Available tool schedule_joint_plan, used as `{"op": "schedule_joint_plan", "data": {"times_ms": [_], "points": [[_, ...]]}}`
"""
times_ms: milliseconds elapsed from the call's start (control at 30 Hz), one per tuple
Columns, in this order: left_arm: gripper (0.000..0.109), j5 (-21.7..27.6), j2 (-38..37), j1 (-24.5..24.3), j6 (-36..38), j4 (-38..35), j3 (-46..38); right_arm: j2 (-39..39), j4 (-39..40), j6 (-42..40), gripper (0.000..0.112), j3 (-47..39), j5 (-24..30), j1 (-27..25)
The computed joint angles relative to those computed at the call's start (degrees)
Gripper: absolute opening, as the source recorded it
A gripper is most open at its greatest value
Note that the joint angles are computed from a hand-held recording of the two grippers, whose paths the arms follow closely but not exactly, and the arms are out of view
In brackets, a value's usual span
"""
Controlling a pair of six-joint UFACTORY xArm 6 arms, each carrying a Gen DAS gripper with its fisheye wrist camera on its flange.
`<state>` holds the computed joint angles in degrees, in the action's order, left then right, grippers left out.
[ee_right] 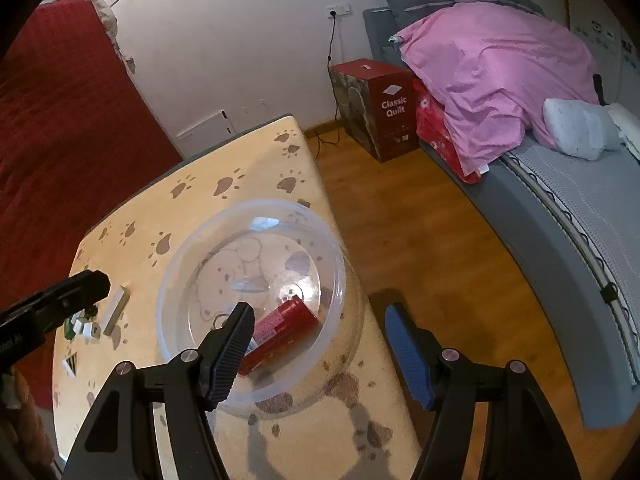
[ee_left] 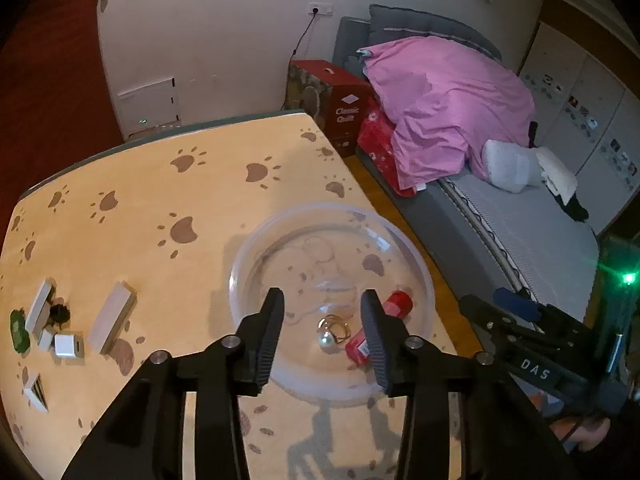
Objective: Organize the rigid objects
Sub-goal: 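Carry the pearl ring with the left gripper into the bowl and release, then move the left gripper back to the light blue foam block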
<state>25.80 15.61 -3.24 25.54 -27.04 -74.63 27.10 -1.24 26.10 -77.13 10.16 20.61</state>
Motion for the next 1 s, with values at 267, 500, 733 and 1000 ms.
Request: {"op": "schedule_joint_plan", "data": {"times_ms": [267,500,733,1000], "points": [[0.067,-3.5,-2.9,0.9,-5.7,6.4,4.3,0.2,1.0,-0.3,0.075,-0.4,0.5,0.9],[0.081,-4.5,-5.6,3.3,-11.4,10.8,8.0,0.8,1.9,-2.6,0.082,-1.5,0.9,2.5],[0.083,-4.8,-8.4,6.9,-16.5,14.9,11.8,2.1,5.7,-7.3,0.083,-4.1,2.4,4.7],[0.083,-4.4,-10.5,11.1,-18.7,16.6,14.5,4.2,10.1,-13.4,0.088,-8.2,4.8,7.8]]}}
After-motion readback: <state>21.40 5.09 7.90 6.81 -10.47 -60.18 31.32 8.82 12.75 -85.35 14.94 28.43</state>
